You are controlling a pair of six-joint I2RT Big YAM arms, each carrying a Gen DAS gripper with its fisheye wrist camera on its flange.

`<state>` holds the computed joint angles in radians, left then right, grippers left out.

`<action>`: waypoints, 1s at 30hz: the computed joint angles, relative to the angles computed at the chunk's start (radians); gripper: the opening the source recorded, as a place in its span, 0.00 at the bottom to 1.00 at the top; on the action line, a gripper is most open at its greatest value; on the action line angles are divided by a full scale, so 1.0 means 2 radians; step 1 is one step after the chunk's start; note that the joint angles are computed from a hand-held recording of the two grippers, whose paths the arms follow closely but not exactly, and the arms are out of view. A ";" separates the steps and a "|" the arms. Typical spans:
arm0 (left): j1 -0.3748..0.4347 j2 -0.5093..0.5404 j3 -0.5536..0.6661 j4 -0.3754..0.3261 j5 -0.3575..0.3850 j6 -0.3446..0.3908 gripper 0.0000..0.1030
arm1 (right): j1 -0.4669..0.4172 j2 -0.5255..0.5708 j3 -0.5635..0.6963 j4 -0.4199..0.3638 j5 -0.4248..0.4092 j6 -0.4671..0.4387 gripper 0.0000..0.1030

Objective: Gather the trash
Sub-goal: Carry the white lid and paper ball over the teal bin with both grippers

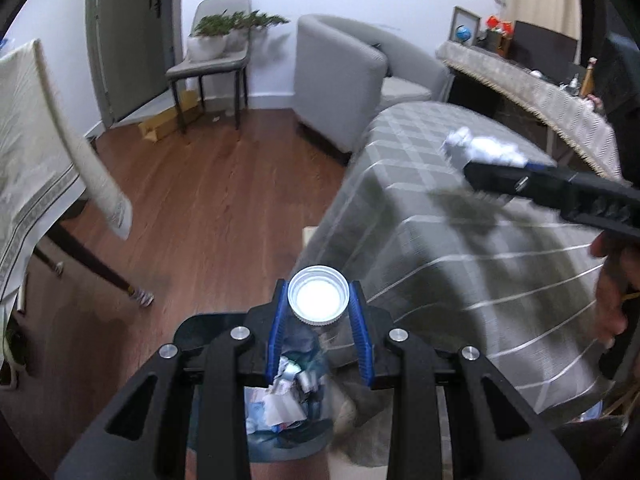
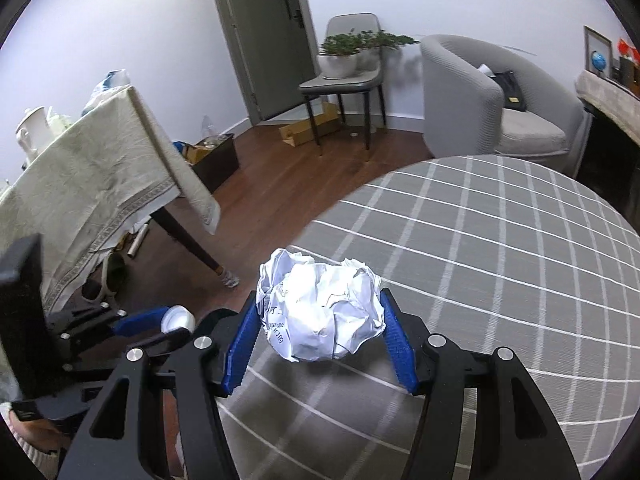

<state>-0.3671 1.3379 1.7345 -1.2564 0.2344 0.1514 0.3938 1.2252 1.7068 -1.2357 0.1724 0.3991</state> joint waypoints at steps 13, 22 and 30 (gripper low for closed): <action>0.063 0.015 -0.054 -0.038 -0.009 0.033 0.32 | 0.054 0.067 0.050 0.013 -0.003 -0.001 0.58; 0.095 0.039 -0.095 -0.063 0.016 0.038 0.32 | 0.076 0.109 0.076 0.014 -0.010 0.007 0.58; 0.110 0.047 -0.133 -0.081 -0.001 0.083 0.32 | 0.091 0.138 0.095 0.010 -0.011 0.007 0.58</action>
<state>-0.1474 1.4309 1.4679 -1.4176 0.2318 0.3179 0.5750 1.5009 1.8960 -1.2166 0.1513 0.4134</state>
